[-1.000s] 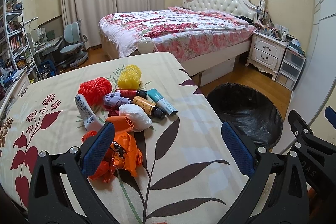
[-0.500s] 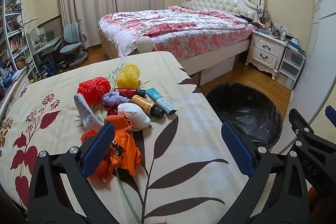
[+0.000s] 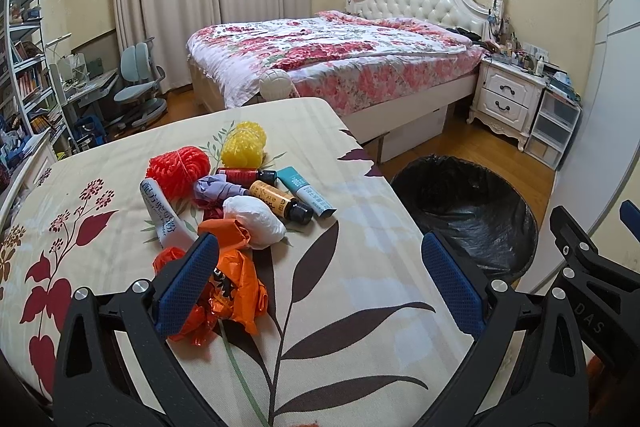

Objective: Collect trash

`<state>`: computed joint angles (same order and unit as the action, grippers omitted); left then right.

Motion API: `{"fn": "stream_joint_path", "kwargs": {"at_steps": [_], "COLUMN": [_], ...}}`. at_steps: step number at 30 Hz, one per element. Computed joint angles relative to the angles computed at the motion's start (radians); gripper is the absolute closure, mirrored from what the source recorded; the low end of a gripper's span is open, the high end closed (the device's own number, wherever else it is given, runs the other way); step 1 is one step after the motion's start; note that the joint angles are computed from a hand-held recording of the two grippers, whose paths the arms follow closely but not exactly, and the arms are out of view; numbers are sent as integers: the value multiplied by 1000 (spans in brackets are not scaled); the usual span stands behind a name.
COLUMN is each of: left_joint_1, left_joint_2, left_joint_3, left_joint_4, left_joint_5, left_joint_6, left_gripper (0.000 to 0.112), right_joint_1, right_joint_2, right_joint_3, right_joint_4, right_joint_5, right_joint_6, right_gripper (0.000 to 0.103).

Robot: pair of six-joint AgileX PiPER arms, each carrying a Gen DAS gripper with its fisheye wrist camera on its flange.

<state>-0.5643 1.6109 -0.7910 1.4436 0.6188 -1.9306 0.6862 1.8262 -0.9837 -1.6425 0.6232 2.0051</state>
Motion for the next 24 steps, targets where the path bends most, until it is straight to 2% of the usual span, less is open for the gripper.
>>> {"fn": "stream_joint_path", "kwargs": {"at_steps": [18, 22, 24], "left_joint_1": [-4, -2, 0], "left_joint_2": [4, 8, 5], "left_joint_3": [-2, 7, 15], "left_joint_4": [-3, 4, 5], "left_joint_5": [4, -1, 1], "left_joint_6": [3, -5, -1], "left_gripper": [13, 13, 13], "right_joint_1": [6, -32, -23], "right_joint_2": [25, -13, 12], "right_joint_3": [-13, 27, 14], "right_joint_4": [-9, -26, -28], "right_joint_5": [3, -50, -63], "right_joint_6": [19, 16, 31], "right_gripper": [7, 7, 7]}}
